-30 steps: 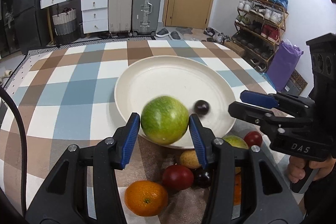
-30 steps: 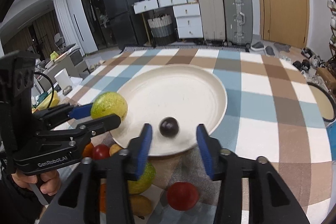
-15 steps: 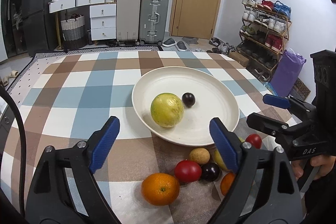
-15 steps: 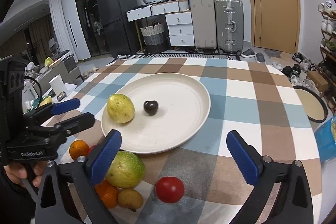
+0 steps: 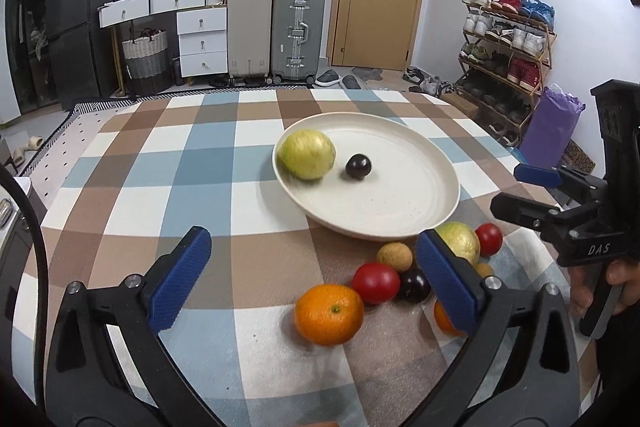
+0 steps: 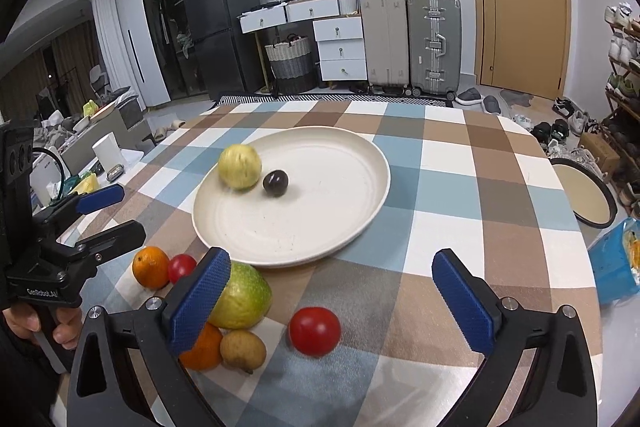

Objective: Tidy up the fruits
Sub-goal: 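Move the left tool to the orange while the right tool approaches the red tomato, then close the left tool on the orange while the right tool grips the tomato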

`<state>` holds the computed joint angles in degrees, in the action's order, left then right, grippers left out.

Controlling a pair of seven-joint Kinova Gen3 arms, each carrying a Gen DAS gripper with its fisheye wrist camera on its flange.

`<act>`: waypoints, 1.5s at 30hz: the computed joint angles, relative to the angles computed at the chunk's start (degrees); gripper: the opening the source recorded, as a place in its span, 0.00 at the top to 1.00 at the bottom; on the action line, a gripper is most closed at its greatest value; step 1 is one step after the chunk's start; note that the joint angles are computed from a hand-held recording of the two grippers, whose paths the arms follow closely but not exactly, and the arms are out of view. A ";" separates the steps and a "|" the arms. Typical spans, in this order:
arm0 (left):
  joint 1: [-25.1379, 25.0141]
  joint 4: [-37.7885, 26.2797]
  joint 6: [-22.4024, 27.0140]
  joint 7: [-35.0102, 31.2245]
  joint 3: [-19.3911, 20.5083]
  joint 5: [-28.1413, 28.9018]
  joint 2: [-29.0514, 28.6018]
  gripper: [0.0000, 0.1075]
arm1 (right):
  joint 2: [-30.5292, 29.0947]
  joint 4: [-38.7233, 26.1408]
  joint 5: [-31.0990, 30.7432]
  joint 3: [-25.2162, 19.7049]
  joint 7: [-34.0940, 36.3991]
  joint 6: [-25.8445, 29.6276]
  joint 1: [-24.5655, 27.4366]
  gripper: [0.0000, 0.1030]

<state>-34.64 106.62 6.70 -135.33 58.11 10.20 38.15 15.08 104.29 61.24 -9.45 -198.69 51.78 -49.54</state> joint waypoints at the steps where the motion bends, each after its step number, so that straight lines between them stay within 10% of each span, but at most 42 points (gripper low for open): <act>1: -0.25 0.15 0.38 0.03 -0.17 -0.04 -0.14 0.05 | -0.07 0.11 -0.01 -0.10 0.05 0.09 -0.12 0.00; 45: 20.35 -6.43 16.53 -14.97 -29.67 20.55 -6.36 0.05 | 0.79 -0.75 -15.20 1.12 15.41 -2.94 1.53 0.08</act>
